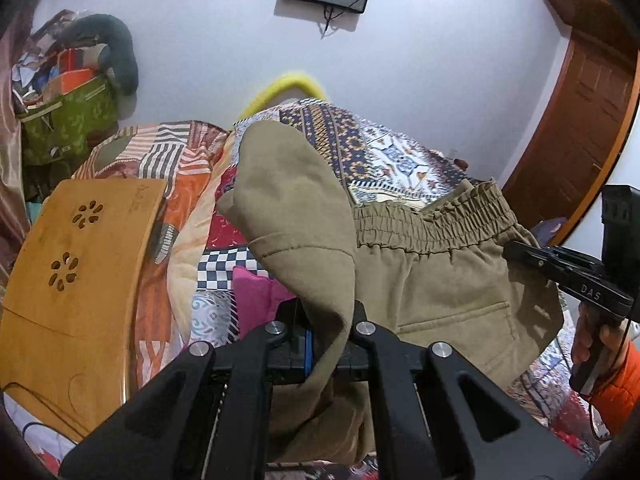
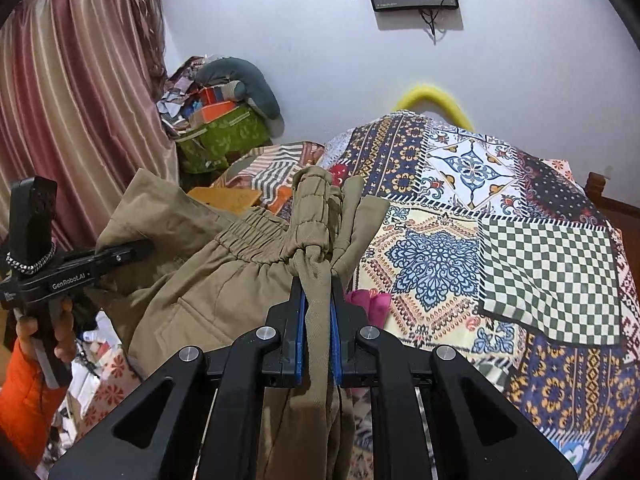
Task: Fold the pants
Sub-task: 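Fold the lifted waistband over the pants and open the right tool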
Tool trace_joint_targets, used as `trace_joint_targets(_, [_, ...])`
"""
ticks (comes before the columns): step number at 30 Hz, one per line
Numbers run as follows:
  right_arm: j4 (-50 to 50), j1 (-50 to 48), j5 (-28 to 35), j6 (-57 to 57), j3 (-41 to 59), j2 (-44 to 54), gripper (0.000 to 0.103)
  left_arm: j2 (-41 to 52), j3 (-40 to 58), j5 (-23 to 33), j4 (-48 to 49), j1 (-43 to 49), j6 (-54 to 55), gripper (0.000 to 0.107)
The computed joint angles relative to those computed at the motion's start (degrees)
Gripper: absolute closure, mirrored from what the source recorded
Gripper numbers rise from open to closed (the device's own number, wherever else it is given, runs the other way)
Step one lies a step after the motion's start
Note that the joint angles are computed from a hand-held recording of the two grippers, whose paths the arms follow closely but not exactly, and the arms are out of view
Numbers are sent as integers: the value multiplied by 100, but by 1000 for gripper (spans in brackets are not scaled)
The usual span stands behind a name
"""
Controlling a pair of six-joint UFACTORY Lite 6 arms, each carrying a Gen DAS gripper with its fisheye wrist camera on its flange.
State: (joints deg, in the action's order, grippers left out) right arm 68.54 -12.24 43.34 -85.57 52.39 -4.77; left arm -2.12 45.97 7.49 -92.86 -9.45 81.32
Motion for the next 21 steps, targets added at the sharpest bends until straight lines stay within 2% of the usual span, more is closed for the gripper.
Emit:
trace_joint_targets(1, [55,77,-113,-45,10,78,94,208,89,44,-584,69,588,102])
trace_joint_targets(5, [158,316,-477,-186,160,557,94,960,377,286,-1820,299,1830,102])
trace_joint_targets(12, [-94,542,-989,-207,418,1403,94,2104,748,196,-2225,483,2149,102])
trace_joint_targets(17, [-235,604,-1364,-332,307,1576,93,2760,959,303,-1692,737,1643,99])
trace_joint_targets(21, [-711,663,-1417,106,394,1626,86,2862,949,275,-1934,710,1870,98])
